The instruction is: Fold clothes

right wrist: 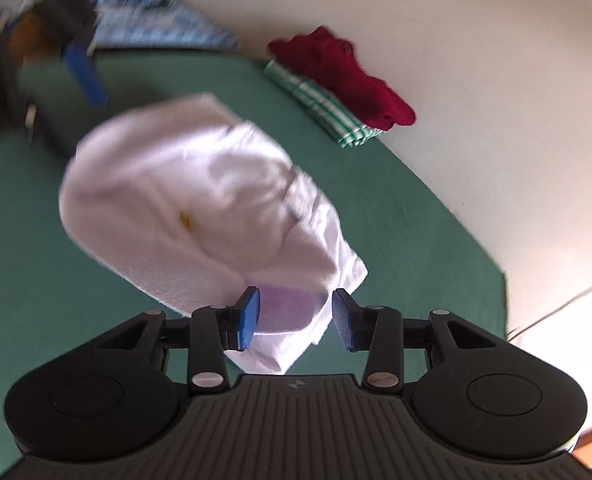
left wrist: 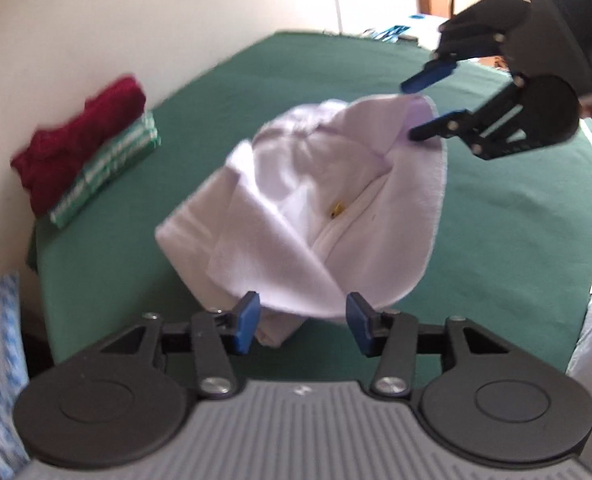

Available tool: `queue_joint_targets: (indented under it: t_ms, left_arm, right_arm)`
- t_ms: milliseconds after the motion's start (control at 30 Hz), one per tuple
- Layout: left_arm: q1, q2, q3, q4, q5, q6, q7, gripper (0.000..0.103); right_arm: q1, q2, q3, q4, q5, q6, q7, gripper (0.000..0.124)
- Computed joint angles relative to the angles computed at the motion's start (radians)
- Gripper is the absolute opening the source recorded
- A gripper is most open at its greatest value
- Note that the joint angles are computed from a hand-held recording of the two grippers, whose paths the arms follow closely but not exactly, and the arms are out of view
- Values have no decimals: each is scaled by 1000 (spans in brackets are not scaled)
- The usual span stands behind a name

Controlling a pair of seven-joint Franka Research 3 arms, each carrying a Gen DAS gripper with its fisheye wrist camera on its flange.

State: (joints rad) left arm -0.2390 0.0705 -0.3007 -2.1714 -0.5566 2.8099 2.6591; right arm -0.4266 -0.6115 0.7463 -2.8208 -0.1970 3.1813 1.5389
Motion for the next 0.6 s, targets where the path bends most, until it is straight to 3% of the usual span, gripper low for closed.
queue_joint_targets:
  t_ms: [100, 167, 233, 333, 400, 500, 533, 600]
  left_arm:
    - [14, 40, 12, 39, 21, -82, -108, 52]
    - [24, 57, 0, 58, -17, -99, -134, 58]
    - [33, 71, -14, 77, -58, -116, -152, 62]
    - [44, 78, -35, 101, -134, -133, -144, 64]
    - [43, 84, -39, 117, -153, -141, -141, 71]
    - [42, 95, -41, 137, -167, -147, -142, 73]
    - [34, 105, -36, 144, -141, -138, -168, 70]
    - [21, 128, -27, 162, -69, -131, -238, 39]
  right_arm:
    - [-113, -30, 112, -16, -20, 56, 1, 41]
    - [-183, -55, 182, -24, -7, 92, -4, 41]
    - [-216, -54, 207, -23, 20, 115, -16, 34]
    - [-146, -29, 139, -26, 61, 108, -49, 13]
    - [-78, -16, 73, -35, 81, 112, -80, 10]
    - [10, -15, -3, -47, 100, 90, -130, 6]
    - [33, -15, -24, -50, 105, 82, -142, 5]
    - [59, -21, -44, -57, 116, 69, -153, 4]
